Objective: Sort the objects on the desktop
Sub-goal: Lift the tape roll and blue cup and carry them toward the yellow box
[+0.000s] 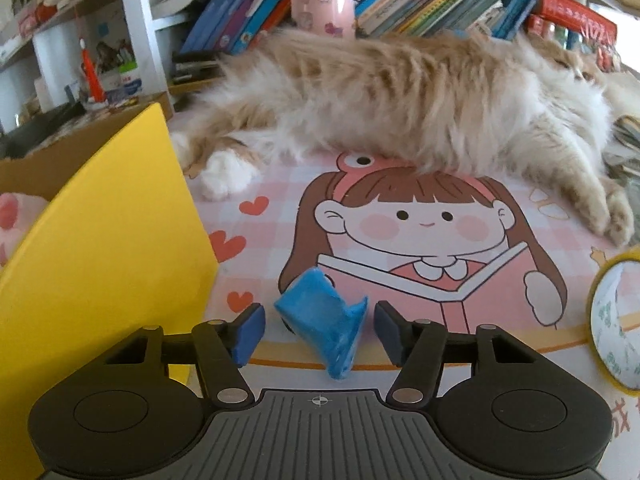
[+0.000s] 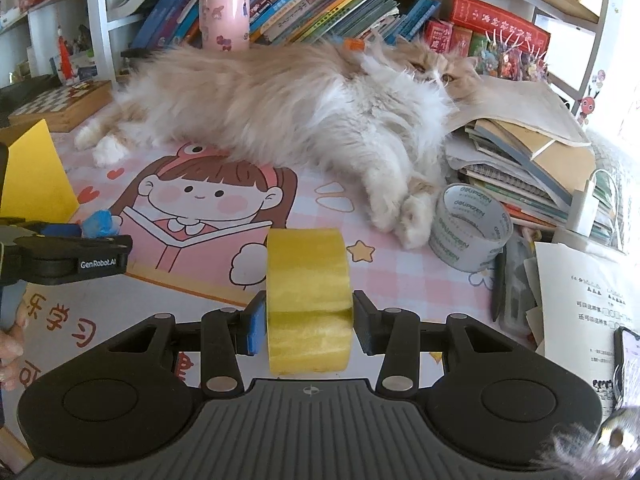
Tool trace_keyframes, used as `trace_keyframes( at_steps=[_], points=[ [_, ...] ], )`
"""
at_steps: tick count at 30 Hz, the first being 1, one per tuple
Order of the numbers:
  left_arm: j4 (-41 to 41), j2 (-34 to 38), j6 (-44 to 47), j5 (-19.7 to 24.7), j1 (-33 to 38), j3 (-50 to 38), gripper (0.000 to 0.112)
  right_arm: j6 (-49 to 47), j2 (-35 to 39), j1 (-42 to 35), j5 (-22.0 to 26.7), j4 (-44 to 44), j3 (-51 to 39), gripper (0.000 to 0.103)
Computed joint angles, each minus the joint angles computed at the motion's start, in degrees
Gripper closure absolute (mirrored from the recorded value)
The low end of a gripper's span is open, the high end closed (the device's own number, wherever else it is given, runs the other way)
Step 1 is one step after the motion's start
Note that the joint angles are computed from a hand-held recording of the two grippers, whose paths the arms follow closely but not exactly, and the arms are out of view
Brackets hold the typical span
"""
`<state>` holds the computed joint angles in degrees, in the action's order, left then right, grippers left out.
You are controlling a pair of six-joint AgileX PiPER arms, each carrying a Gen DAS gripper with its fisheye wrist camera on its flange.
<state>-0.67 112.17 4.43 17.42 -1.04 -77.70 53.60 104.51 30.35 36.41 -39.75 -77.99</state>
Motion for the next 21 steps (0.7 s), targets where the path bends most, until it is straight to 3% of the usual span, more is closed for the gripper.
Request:
trace_keyframes(
  at_steps=[2,6,16,21],
  points=[
    [-4.56,0.02,4.10,-0.06,0.42,-0.04,0.067,0.05,0.01,0.00,0.11,0.08,-0.05,0.063],
    [-8.79,-0.19,8.85,-0.53,0.76,0.44,0.074,-0.36,0.01,-0.34,-0.08,0.96,-0.03,0.065],
    [-30.15,-5.53,30.30,1.69,2.48,4.11,0.076,-0.89,-1.41,-0.19,-1.64,0.93,1.43,0.065],
    [-39.66,-9.11,41.57,5.76,3.93,6.58,0.077,-1.91,-2.85,-0.41,-2.58,2.37,2.73,0.065]
  ],
)
